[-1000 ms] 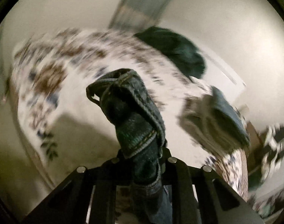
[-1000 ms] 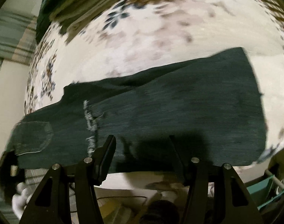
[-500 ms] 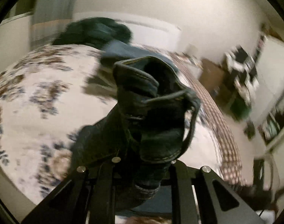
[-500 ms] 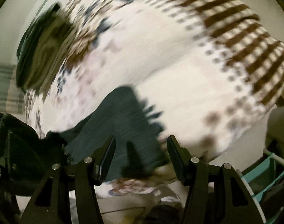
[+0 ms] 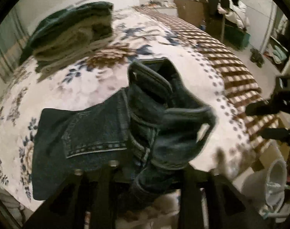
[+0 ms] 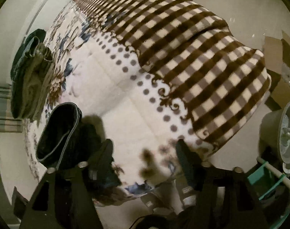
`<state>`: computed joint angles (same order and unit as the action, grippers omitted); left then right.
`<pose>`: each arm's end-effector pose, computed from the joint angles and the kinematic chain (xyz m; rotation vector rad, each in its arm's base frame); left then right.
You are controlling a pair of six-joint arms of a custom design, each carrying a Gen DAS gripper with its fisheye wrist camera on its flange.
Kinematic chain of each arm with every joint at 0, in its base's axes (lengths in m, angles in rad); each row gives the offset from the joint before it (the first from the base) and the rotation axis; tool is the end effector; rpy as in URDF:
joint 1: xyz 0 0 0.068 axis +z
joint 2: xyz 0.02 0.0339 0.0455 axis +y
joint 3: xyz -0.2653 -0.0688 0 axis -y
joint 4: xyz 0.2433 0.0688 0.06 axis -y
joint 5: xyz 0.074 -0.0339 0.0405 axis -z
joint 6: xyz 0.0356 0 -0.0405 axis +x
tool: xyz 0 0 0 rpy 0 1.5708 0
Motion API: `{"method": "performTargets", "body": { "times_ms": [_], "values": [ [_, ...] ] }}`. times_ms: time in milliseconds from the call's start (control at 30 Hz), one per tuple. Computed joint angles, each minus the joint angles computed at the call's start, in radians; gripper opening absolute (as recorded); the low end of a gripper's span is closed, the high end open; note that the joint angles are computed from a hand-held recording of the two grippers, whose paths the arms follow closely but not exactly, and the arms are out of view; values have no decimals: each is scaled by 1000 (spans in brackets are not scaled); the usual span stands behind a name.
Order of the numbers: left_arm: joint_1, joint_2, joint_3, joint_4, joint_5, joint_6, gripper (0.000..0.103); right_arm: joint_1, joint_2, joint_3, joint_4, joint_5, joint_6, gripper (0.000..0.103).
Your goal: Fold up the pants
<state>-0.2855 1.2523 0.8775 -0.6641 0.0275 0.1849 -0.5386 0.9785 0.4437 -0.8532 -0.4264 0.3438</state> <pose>0.2309 -0.0688 0.2378 0.6179 2.5367 -0.0716 0.1201 -0.0546 0.1566 1.1707 2.6119 0.5911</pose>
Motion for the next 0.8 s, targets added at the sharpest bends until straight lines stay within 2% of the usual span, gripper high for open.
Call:
{"method": "performTargets", "body": {
  "times_ms": [67, 133, 233, 267, 367, 533, 633, 733, 800],
  "values": [
    [-11, 13, 37, -60, 11, 9, 73, -55, 63, 20, 5, -43, -69, 80],
    [-24, 5, 72, -128, 53, 5, 81, -53, 84, 34, 10, -76, -68, 85],
    [15, -2, 152, -251, 152, 23, 81, -19, 120, 68, 22, -134, -66, 92],
    [63, 0, 197, -310, 199, 47, 82, 4, 143, 81, 37, -161, -64, 93],
    [200, 29, 282, -391, 265, 128, 82, 103, 201, 94, 116, -220, -3, 97],
    [507, 237, 498, -532, 331, 233, 82, 251, 279, 66, 321, -295, 170, 99],
    [611, 357, 570, -520, 299, 237, 82, 306, 327, 27, 458, -352, 271, 99],
    [673, 486, 652, -507, 270, 216, 82, 366, 441, 5, 602, -386, 347, 100],
    [693, 554, 686, -490, 260, 197, 82, 423, 584, 67, 553, -326, 309, 99]
  ]
}}
